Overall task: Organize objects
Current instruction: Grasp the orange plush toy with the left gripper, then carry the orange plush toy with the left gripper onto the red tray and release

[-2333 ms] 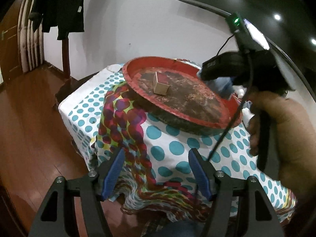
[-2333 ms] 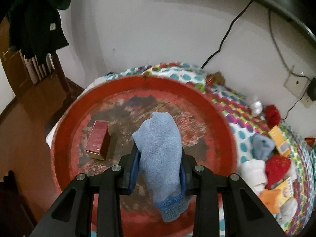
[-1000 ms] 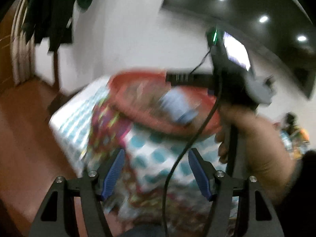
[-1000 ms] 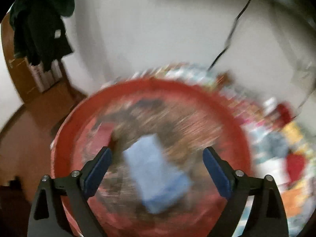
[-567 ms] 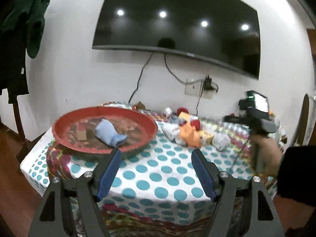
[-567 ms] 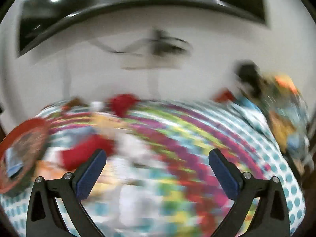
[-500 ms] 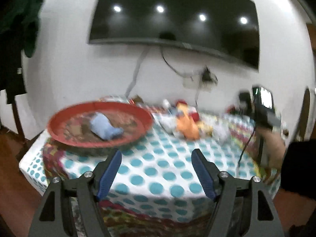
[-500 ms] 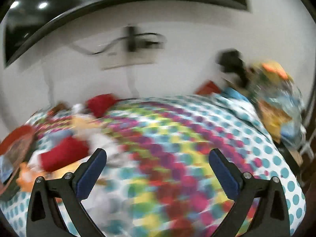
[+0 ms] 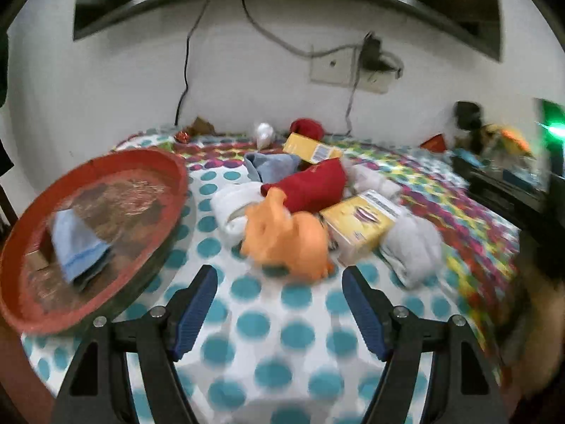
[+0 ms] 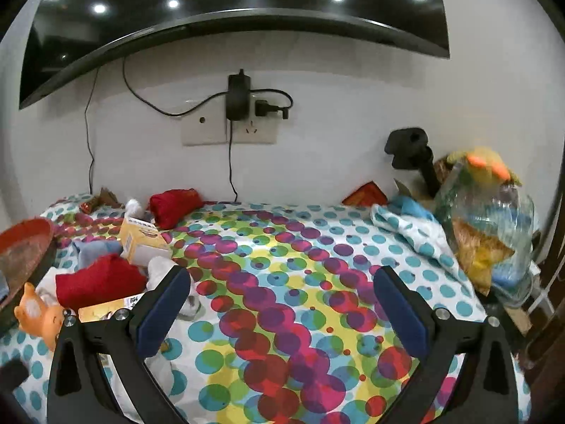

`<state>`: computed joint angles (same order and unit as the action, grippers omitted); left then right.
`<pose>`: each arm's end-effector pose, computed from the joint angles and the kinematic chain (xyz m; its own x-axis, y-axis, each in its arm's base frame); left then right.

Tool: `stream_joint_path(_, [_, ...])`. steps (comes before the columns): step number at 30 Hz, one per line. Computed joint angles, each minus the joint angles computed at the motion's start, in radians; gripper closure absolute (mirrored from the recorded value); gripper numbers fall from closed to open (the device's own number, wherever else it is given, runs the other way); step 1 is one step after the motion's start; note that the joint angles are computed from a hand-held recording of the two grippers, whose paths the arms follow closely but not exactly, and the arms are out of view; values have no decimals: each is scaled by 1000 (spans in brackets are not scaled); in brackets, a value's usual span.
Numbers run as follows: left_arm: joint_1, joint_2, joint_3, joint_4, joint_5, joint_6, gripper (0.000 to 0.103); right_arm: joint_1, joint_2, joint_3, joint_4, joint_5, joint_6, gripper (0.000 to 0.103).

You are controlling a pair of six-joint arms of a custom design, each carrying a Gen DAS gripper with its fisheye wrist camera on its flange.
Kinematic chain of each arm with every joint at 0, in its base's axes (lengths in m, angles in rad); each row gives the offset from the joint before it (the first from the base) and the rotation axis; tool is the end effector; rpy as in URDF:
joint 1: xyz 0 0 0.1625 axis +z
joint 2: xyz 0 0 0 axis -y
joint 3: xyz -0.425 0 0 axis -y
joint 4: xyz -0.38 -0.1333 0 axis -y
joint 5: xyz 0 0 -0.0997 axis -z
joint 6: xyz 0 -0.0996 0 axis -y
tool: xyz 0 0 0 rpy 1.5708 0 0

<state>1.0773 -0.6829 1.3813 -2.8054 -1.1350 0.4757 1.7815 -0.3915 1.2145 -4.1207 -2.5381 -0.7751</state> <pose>-0.2021 -0.7458 0.1597 -0.6141 0.5596 -0.5566 0.7744 0.5633 -0.2880 0.1948 -0.6656 0.1533 -0.5407 0.5898 0.5998 -0.4842 0.3649 -0.7952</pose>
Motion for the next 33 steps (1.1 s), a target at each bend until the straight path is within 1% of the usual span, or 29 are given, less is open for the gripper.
stream_joint_path(2, [0, 48, -77, 73, 28, -33, 28, -4, -18, 25, 2, 2, 48, 0])
stream_joint_path(3, [4, 67, -106, 99, 21, -47, 26, -7, -27, 40, -3, 5, 74, 0])
stream_joint_path(4, [10, 80, -140, 147, -11, -67, 26, -10, -37, 56, -5, 11, 99, 0])
stream_joint_path(5, [11, 93, -168, 185, -11, -70, 26, -12, -42, 65, -1, 15, 115, 0])
stream_joint_path(6, [8, 104, -183, 198, 1, -61, 26, -12, -43, 65, -1, 15, 116, 0])
stream_joint_path(7, [3, 111, -189, 200, 18, -54, 27, -11, -40, 61, 0, 15, 110, 0])
stream_joint_path(9, [0, 110, -181, 176, 12, -35, 29, -7, -28, 43, -3, 15, 77, 0])
stream_joint_path(12, [0, 82, -143, 146, -37, -13, 34, -4, -17, 28, -22, 19, 44, 0])
stream_joint_path(14, [-5, 62, -117, 135, -48, -3, 35, -5, -19, 31, -18, 20, 53, 0])
stream_joint_path(16, [-13, 32, -77, 93, -58, 23, 35, -6, -24, 38, -11, 20, 67, 0])
stream_joint_path(18, [-20, 2, -46, 58, -72, 36, 35, -6, -23, 37, -19, 21, 62, 0])
stream_joint_path(22, [-32, -33, -40, 53, -71, 33, 35, -4, -17, 28, -20, 18, 49, 0])
stream_joint_path(27, [-35, -36, -100, 46, -36, 61, 35, -4, -16, 26, -21, 17, 50, 0])
stream_joint_path(33, [-15, 5, -299, 93, 38, 98, 35, -4, -16, 27, -20, 17, 50, 0])
